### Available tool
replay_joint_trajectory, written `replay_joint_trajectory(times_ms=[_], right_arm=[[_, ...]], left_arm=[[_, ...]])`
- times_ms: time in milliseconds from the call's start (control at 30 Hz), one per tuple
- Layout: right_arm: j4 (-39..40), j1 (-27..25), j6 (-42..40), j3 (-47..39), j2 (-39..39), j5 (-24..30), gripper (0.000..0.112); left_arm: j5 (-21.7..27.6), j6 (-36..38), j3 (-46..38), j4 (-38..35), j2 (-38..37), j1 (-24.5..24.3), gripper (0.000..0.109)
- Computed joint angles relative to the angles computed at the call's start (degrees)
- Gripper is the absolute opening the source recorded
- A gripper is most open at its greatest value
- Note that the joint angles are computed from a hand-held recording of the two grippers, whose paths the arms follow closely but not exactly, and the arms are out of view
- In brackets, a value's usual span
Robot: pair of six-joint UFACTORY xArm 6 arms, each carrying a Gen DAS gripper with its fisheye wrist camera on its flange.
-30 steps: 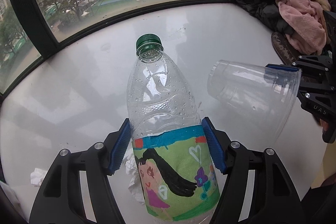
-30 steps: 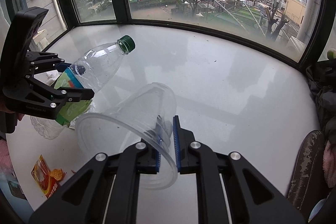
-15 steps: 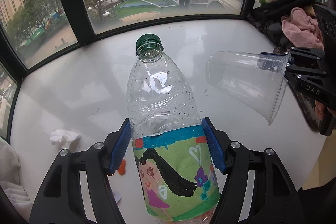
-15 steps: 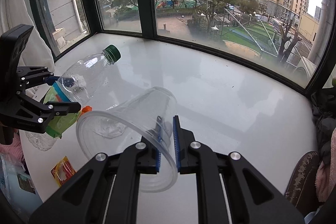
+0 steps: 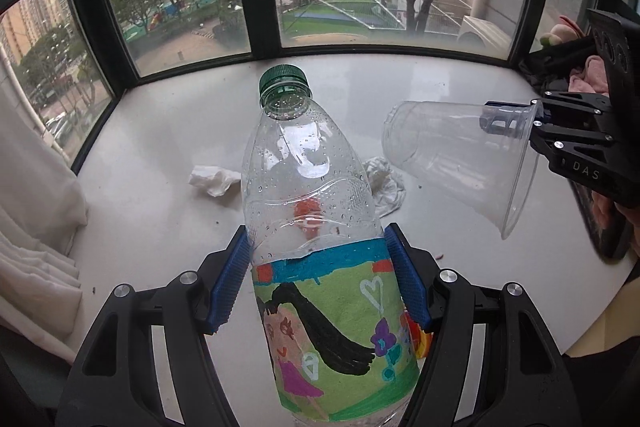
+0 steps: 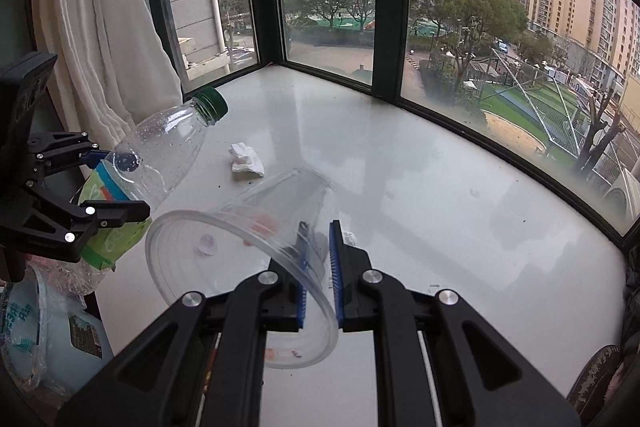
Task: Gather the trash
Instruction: 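Carry the bottle and cup over the trash bin with both tools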
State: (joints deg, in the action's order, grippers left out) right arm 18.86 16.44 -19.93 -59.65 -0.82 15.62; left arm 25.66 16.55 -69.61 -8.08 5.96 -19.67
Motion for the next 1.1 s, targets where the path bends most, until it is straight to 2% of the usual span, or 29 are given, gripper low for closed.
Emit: replay_joint_trajectory(times_ms=[200,467,800,1100], right_arm=[[2.40,5.81,-2.78,-3.27,1.67,1.43,0.012],[7.25,13.30,-6.47,-6.34,3.10,3.63,0.012],[7.58,22.08,-5.98,-6.32,1.33,6.03,0.012],[8.02,28.16,-5.29,-4.88,-0.15,7.38,0.012]], left_arm=[[-1.71,-4.15,12.67,3.11,-11.79,4.45,0.065],[0.03,-6.04,28.81,4.54,-29.68,10.70,0.065],[6.08,-7.57,41.73,5.31,-49.04,16.45,0.065],[15.23,-4.41,48.36,3.27,-64.44,22.18,0.065]])
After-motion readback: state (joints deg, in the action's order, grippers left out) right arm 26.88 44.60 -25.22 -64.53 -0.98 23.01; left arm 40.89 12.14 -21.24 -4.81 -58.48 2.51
